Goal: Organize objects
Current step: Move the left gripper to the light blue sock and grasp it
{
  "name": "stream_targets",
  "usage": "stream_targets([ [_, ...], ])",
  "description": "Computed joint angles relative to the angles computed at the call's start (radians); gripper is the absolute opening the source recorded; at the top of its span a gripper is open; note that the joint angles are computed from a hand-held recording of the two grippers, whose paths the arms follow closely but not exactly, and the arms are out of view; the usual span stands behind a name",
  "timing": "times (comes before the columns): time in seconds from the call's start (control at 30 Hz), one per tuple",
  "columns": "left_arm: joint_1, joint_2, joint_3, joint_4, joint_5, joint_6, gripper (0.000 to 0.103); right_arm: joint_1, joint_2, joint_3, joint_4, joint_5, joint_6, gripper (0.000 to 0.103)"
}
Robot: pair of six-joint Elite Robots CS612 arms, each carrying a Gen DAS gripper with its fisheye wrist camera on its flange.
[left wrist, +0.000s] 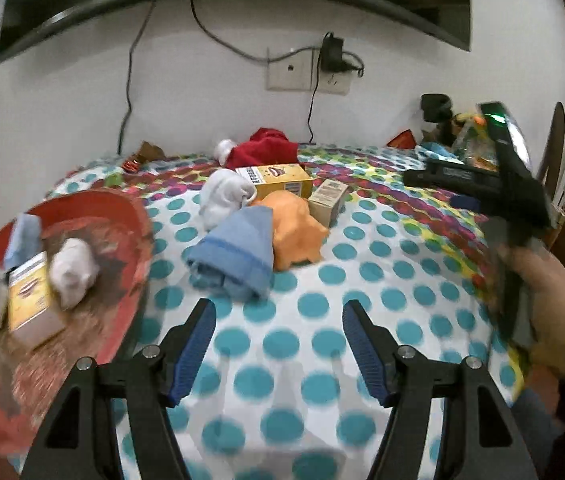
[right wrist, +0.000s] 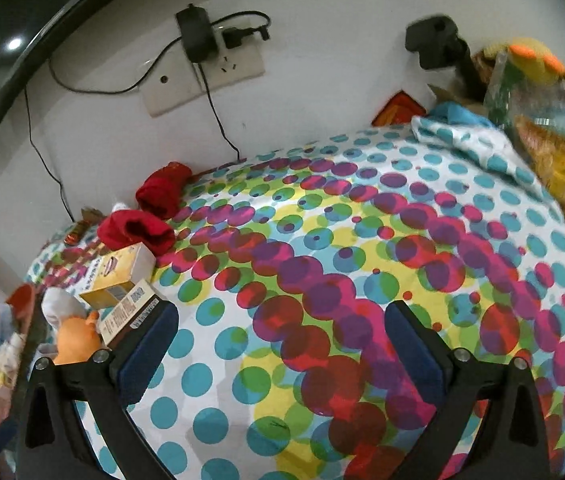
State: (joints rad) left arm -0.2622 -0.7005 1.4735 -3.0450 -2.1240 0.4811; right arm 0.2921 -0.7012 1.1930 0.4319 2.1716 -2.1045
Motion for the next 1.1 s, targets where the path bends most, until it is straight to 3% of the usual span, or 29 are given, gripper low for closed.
stream_targets([
  [0.13,-0.025,0.024,-0.053,0.031,0.065,0.021,0.068,-0.012,-0.023,0.051,-0.054,-0.038,0.065,0.103],
  [0.4,-0.056,0.051,-0.106,0.061,0.191,0.052,0.068,-0.011,-0.027,0.056,-0.079,-0.047,0.034,0.103],
  [0.7,-0.066,0.074,-0.155,0.102,0.242,0.021,0.066,-0.011,-0.026,0.054,-0.075,-0.047,0.034,0.103],
  [0.73,-0.066,0.075,-0.158,0.105,0.244,0.019,0.065,-0.01,-0.026,0.053,-0.074,-0.047,0.034,0.103],
  [0.8,-0.068,0.077,-0.159,0.096,0.255,0.014,0.042,-0.01,-0.025,0.052,-0.072,-0.046,0.034,0.103],
  [0.87,-0.07,0.079,-0.165,0.101,0.273,0.005,0.033,-0.011,-0.026,0.053,-0.075,-0.048,0.033,0.103],
  [0.97,-0.06,0.078,-0.182,0.15,0.243,0.005,0.022,-0.011,-0.025,0.052,-0.073,-0.049,0.034,0.103],
  [1.1,-0.051,0.059,-0.168,0.141,0.21,0.005,0.02,-0.011,-0.023,0.051,-0.072,-0.049,0.034,0.103],
])
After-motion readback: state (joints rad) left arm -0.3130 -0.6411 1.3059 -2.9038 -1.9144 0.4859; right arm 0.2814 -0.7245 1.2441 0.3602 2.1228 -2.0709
